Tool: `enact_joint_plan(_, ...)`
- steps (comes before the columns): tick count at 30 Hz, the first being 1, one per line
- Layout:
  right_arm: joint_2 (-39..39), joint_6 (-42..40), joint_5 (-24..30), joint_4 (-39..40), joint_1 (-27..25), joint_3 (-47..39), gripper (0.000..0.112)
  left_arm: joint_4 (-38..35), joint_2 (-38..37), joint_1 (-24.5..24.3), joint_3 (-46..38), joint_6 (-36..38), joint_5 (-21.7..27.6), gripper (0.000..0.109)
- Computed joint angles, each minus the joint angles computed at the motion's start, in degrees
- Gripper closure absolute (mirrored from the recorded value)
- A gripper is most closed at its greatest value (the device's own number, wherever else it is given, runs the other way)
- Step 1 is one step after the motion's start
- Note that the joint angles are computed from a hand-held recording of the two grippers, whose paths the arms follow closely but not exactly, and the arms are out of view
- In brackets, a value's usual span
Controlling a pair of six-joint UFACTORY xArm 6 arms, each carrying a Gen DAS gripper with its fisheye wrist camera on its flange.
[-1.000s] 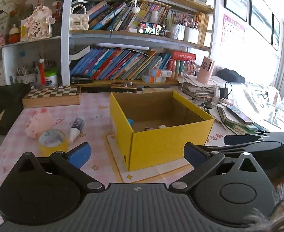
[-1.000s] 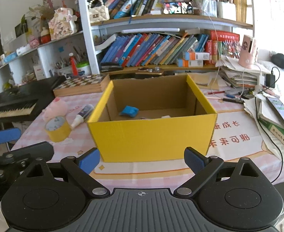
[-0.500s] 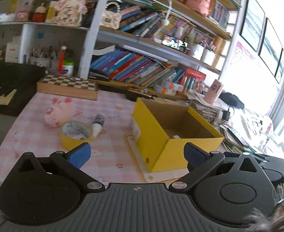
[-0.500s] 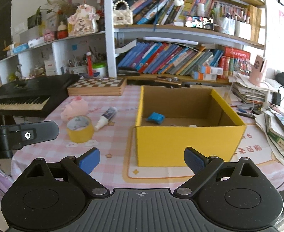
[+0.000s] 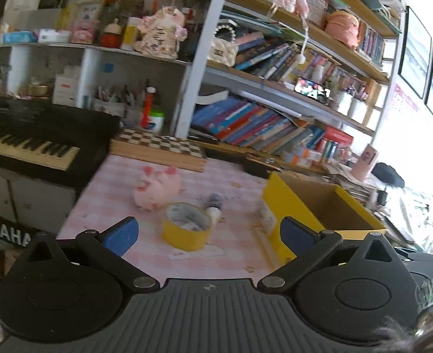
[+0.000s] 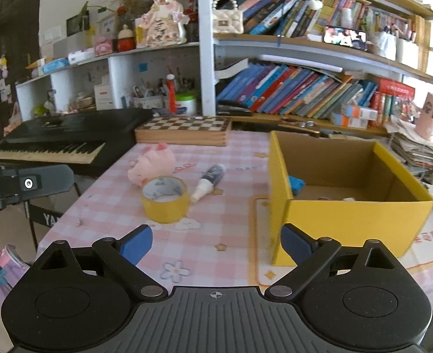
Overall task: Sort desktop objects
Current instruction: 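Withdraw both tools from the box toward the remaining objects on the table, then grasp the yellow tape roll with the left tool while the right tool approaches the white staple box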
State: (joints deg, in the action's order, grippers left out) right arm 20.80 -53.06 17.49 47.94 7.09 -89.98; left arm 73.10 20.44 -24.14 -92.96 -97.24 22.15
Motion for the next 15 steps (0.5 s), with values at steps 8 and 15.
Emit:
enact_joint_plan(8,3.18,1.5,0.39,-1.29,2.06,-2.32,0.016,-4.72,-0.68,1.49,2.6,0.45,4.81,0.006)
enact_joint_plan(15,8.65,3.48,1.28,-5.13,2.86,-7.56,0.016,-5.91,4.58,4.41,-2.73,2.56,3.21,0.006)
